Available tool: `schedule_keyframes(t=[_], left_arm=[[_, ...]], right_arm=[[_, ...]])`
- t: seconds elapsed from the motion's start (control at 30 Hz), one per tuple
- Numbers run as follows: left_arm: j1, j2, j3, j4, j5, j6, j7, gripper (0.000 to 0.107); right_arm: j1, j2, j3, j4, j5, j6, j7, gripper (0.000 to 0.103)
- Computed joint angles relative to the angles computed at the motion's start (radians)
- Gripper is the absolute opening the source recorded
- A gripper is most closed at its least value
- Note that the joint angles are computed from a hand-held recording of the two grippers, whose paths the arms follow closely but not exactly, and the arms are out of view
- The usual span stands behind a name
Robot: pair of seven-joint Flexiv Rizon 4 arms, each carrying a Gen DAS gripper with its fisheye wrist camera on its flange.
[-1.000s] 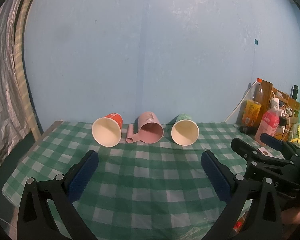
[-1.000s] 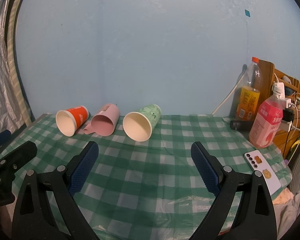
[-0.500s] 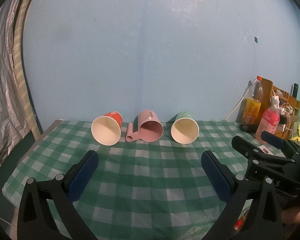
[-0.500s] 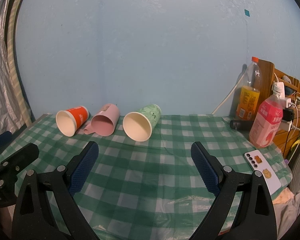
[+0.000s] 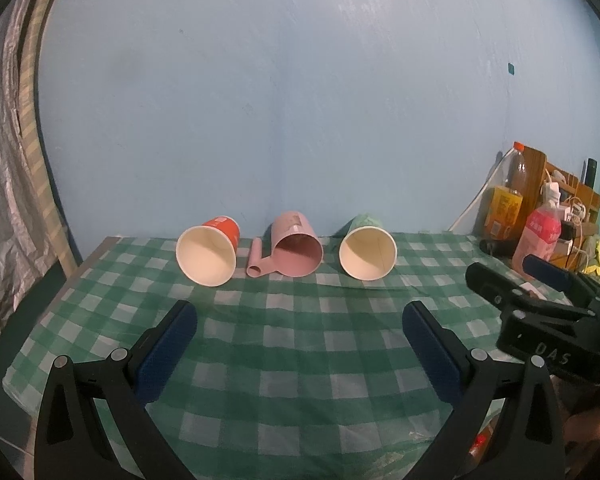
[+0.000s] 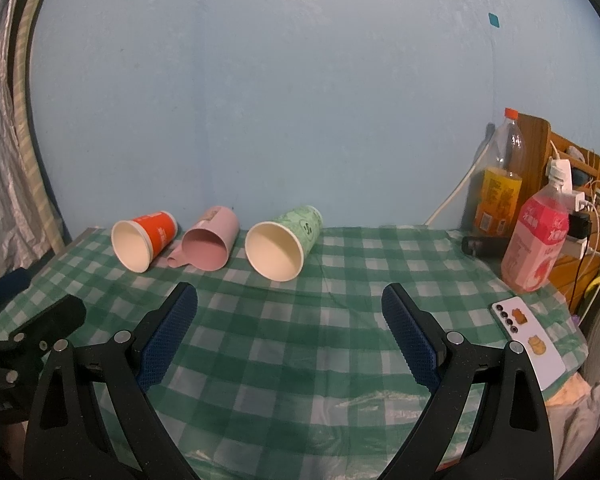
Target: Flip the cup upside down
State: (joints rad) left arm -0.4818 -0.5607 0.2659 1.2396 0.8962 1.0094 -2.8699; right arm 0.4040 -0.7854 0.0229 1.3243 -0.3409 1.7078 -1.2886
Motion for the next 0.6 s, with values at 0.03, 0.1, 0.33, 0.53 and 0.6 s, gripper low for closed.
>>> schedule_keyframes(t=[0.03, 0.1, 0.33, 0.53, 0.6], left_arm=[[0.008, -0.003, -0.007, -0.005, -0.01, -0.001, 0.017, 0.103], [0.031, -0.011, -0.024, -0.018, -0.045, 0.001, 0.059, 0.103], [0.107, -0.071, -0.06, -0.118, -0.23, -0.014, 0.286, 0.103], [0.178, -0.159, -0.108, -0.267, -0.418, -0.073, 0.5, 0.103], [0.184, -0.201, -0.105, -0.338, -0.465, -0.108, 0.542, 0.103]], right_arm=[[-0.013, -0.004, 0.02, -0.009, -0.003, -0.009, -0.003, 0.093], [-0.048, -0.016, 0.069, -0.039, -0.01, -0.044, -0.016, 0.093], [-0.145, -0.077, 0.25, -0.204, 0.038, -0.219, -0.111, 0.093], [-0.154, -0.137, 0.307, -0.388, 0.11, -0.395, -0.194, 0.093], [-0.156, -0.16, 0.332, -0.459, 0.14, -0.457, -0.228, 0.093]])
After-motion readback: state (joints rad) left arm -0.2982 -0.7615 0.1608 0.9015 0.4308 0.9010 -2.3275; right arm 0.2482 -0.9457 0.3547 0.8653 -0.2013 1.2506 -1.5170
